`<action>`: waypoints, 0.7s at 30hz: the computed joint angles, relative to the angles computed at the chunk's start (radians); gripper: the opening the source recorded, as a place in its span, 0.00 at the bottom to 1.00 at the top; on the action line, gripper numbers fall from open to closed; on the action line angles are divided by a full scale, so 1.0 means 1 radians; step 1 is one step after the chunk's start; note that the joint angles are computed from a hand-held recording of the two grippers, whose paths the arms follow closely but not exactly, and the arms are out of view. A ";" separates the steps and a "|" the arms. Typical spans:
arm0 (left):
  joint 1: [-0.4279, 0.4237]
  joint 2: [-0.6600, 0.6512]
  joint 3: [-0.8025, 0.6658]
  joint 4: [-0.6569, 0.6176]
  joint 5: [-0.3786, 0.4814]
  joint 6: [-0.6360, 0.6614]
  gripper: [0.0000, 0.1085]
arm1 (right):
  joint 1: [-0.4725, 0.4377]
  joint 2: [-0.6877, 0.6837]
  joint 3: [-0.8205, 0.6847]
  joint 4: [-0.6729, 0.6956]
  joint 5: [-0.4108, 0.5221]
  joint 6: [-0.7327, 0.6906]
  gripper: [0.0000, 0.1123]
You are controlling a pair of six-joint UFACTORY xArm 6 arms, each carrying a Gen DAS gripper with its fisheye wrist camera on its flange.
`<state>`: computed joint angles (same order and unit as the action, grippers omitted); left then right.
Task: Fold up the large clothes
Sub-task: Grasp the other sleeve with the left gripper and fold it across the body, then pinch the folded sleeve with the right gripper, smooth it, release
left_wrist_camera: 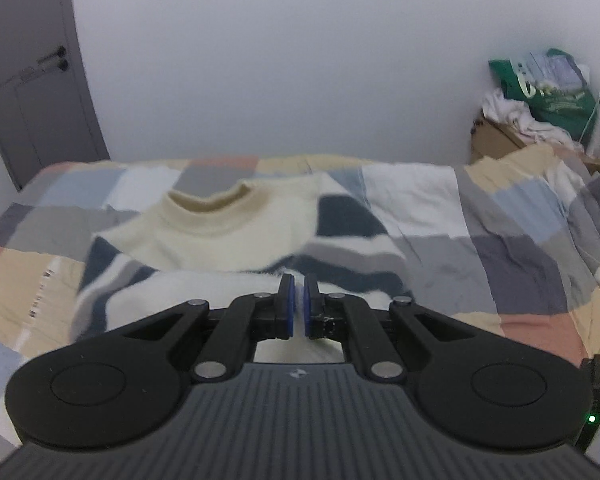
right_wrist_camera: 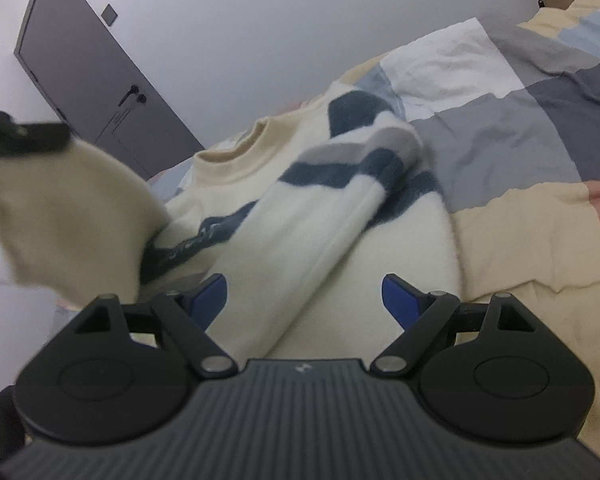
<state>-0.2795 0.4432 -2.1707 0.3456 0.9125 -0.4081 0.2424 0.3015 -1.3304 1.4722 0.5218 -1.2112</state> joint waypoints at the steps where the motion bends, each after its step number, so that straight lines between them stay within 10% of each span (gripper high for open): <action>1: 0.010 0.005 0.004 -0.024 -0.011 0.005 0.05 | 0.004 0.001 -0.001 0.012 -0.019 -0.021 0.77; 5: 0.073 0.001 0.053 -0.196 -0.066 0.129 0.10 | 0.020 0.005 -0.004 0.053 -0.077 -0.083 0.77; 9: 0.111 -0.095 0.231 -0.290 -0.185 0.181 0.41 | 0.019 0.013 -0.019 0.083 -0.106 -0.103 0.77; 21: 0.246 -0.442 0.866 -0.308 -0.465 0.152 0.42 | 0.039 0.012 -0.011 0.013 -0.006 -0.136 0.76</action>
